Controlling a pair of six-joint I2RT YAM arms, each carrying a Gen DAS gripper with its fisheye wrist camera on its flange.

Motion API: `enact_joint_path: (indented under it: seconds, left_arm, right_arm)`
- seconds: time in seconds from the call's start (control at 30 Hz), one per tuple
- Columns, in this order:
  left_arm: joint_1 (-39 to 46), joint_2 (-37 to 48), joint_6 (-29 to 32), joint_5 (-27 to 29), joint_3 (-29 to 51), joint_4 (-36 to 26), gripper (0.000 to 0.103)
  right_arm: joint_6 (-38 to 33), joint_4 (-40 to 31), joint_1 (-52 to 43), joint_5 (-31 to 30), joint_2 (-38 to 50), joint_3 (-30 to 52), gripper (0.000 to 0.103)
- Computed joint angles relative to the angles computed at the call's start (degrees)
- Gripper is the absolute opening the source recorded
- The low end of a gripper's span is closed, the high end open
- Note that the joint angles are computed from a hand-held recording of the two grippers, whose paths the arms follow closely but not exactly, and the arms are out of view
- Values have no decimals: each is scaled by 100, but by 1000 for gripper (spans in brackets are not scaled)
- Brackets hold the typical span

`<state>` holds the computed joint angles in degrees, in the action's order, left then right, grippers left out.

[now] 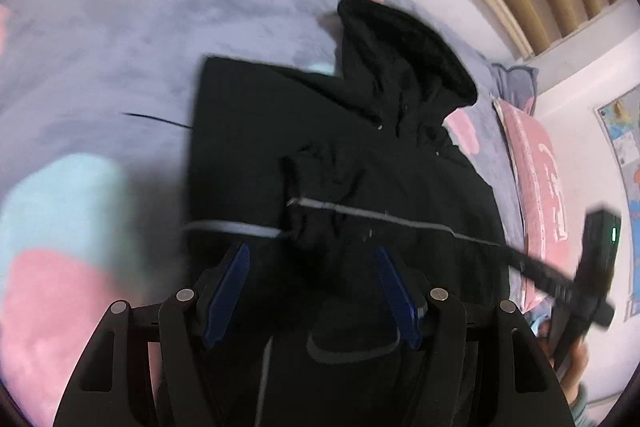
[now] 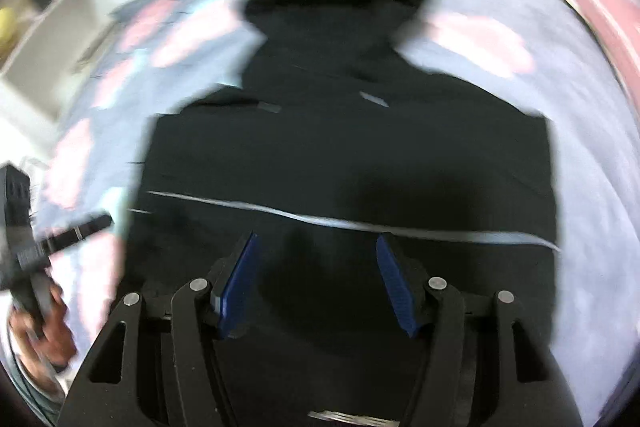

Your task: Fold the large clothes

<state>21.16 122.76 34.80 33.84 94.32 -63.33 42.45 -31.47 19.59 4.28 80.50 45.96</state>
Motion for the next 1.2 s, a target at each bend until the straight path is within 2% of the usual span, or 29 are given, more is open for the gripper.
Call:
enact_joint_path:
  seconds: [0.1,0.13,0.17,0.23,0.3,0.33,0.43,0.53,0.57,0.6,0.7,0.77,0.83,0.93,1.0,1.03,1.07,1.1,1.2]
  left_arm:
    - [-537,469,-543,-465,77,507,67]
    - [-673,594,-665,-602,116,604,63]
    - [-765,637,-725,-561,91,710,42]
    - [-901,462,-786,-500,-94,873,22]
    - [-880,26,-773,-419,-361,1054,18]
    - [-749,-285,-744,-198,-442,1005,18]
    - [-322,-607,-662,-67,-259,688,18]
    - [-131,-142,-544,-519,116,447,19]
    - [-128,131,-517,-762,175,438,23]
    - [-135,301,-470,-907,160,476,24]
    - [-244,267,-326,-1084,-598,1388,29]
    - [-261,194,-552,-1101,-838,1680,29]
    - [-253,195,-619,-1106,-736,1540,29]
    - [-119,-278,-347,-1066,-692,1186,29]
    - [123,-867,-23,-664,-708,981,29]
    - [211,-1251,13,-573,-842,1079,38]
    - [222,-1467,-27,-537,-918,1171,56]
    - [215,-1614,-75,-448,-956,1207,64]
    - [30,-1652,-340,68,-1026,1171,65]
  right_arm:
    - [24,123,-381,-197,-423,-652,64]
    - [15,83,-442,-162,-510,-787,64]
    - [-28,16,-481,-136,-619,-871,63]
    - [-141,-125,-524,-39,-667,-864,64]
    - [-260,-362,-561,86,-872,-855,64]
    - [-340,-419,-597,160,-894,-782,64]
    - [-670,-633,-877,172,-754,-322,64]
    - [-778,-387,-923,191,-199,-169,64]
    - [-794,-224,-907,218,89,-169,64]
    - [-785,-83,-854,341,462,-158,64]
    - [-749,277,-755,499,1072,-220,65]
    - [-690,290,-713,575,1134,-199,65]
    - [-778,194,-767,510,1169,-116,65]
    - [-1029,-246,-1004,173,903,31,64]
    - [-1029,-414,-1080,5,295,-28,65]
    - [-1022,-481,-1060,14,-123,-74,65]
    - [-1011,-541,-1015,87,-310,-56,65]
    - [-1010,-628,-933,223,-404,40,65]
    - [-1111,-730,-687,502,-21,350,65]
